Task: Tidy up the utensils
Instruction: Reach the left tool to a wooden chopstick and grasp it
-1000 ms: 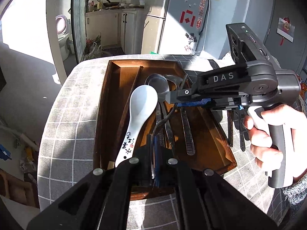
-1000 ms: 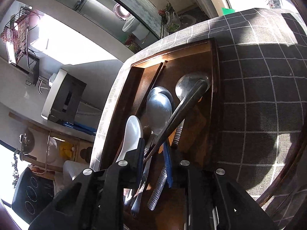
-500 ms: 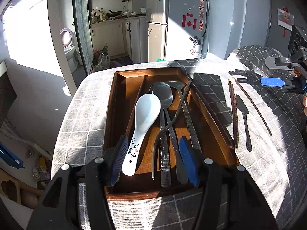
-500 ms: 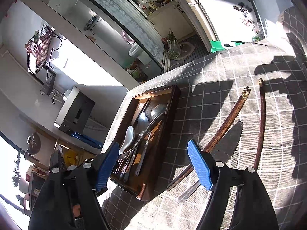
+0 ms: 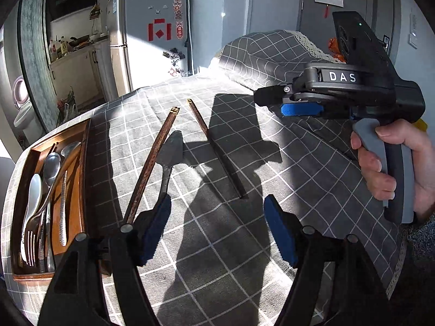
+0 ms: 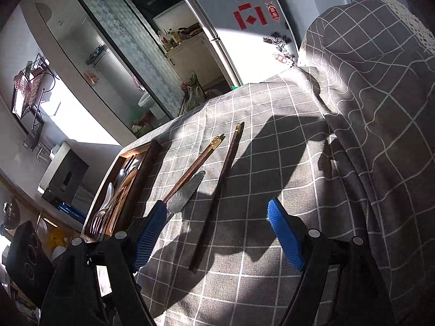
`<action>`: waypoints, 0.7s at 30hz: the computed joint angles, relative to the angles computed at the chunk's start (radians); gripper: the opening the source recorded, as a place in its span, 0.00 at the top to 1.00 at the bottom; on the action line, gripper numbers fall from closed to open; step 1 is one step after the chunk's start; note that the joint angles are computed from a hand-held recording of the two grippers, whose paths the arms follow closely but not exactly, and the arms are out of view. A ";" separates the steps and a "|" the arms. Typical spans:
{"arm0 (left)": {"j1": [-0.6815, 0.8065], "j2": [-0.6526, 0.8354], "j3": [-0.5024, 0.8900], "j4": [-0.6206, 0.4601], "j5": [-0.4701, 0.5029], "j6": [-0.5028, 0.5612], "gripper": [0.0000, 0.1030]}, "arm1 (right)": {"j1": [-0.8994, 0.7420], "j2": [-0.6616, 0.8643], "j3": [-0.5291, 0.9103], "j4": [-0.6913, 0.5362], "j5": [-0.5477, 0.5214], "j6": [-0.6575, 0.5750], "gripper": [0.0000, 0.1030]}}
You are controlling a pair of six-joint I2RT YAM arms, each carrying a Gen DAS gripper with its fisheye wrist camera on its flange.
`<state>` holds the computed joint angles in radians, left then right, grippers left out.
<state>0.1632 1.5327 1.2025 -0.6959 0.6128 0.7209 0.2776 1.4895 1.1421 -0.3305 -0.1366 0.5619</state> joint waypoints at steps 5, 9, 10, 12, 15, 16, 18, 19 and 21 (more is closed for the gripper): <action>-0.152 0.031 -0.040 0.160 -0.146 -0.123 0.29 | -0.034 -0.016 -0.054 0.041 -0.038 -0.006 0.24; -0.184 0.126 0.044 0.115 -0.205 -0.159 0.34 | -0.048 -0.028 -0.081 0.076 -0.055 -0.009 0.24; -0.187 0.140 0.055 0.109 -0.207 -0.164 0.34 | -0.060 -0.029 -0.089 0.095 -0.079 0.000 0.24; -0.188 0.165 0.079 0.084 -0.198 -0.169 0.38 | -0.085 -0.021 -0.104 0.128 -0.136 0.026 0.24; -0.186 0.193 0.104 0.053 -0.189 -0.171 0.46 | -0.100 -0.016 -0.117 0.141 -0.140 0.029 0.24; -0.186 0.194 0.104 0.056 -0.194 -0.170 0.47 | -0.102 -0.015 -0.120 0.141 -0.145 0.030 0.24; -0.188 0.201 0.115 0.047 -0.196 -0.179 0.48 | -0.103 -0.014 -0.121 0.137 -0.154 0.032 0.24; -0.192 0.200 0.114 0.053 -0.206 -0.184 0.54 | -0.101 -0.012 -0.117 0.133 -0.154 0.031 0.24; -0.193 0.203 0.116 0.069 -0.225 -0.187 0.71 | -0.099 -0.008 -0.108 0.127 -0.173 0.039 0.24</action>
